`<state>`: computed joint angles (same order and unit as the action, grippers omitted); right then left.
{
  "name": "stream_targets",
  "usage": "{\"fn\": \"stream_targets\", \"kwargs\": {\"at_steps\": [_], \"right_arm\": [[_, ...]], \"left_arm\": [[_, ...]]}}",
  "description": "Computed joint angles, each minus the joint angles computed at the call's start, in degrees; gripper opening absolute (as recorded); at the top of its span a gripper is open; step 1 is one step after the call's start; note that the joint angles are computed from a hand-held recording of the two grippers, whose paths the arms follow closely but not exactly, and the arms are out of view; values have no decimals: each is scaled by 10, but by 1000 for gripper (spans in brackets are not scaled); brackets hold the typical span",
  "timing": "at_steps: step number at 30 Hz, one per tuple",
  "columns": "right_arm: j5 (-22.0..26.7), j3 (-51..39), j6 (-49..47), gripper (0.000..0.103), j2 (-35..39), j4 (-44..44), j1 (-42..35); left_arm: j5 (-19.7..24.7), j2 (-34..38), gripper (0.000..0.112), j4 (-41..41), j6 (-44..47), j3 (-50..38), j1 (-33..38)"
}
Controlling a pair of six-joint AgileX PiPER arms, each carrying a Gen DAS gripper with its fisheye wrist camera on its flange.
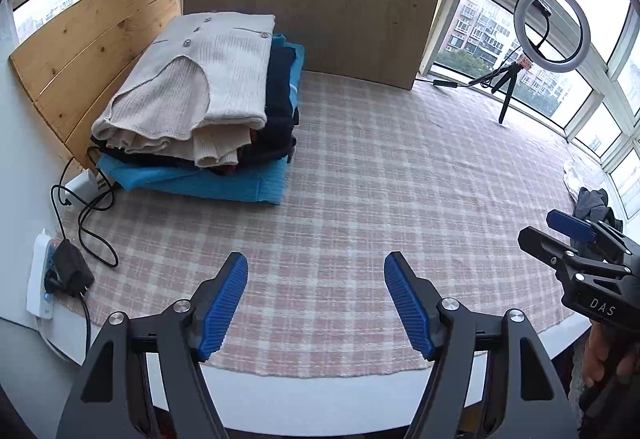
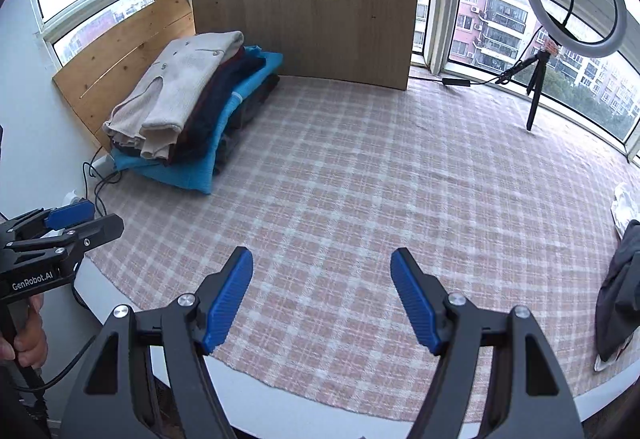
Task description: Fold clothes
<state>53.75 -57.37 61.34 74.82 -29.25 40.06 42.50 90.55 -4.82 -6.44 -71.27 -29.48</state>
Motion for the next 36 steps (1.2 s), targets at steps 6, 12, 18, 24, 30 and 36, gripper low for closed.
{"fn": "stream_targets", "kwargs": {"at_steps": [6, 12, 18, 24, 30, 36], "right_arm": [[8, 62, 12, 71, -81, -23, 12], [29, 86, 38, 71, -123, -67, 59], [39, 93, 52, 71, -139, -82, 103], [48, 98, 66, 71, -150, -90, 132], [57, 101, 71, 71, -156, -92, 145], [71, 101, 76, 71, -161, -98, 158]], "left_arm": [[-6, -53, 69, 119, -185, 53, -94], [24, -91, 69, 201, -330, 92, -153], [53, -117, 69, 239, -402, 111, -174], [72, -143, 70, 267, -440, 121, -188], [82, -151, 70, 277, -458, 127, -201], [87, -151, 70, 285, -469, 123, -214]]}}
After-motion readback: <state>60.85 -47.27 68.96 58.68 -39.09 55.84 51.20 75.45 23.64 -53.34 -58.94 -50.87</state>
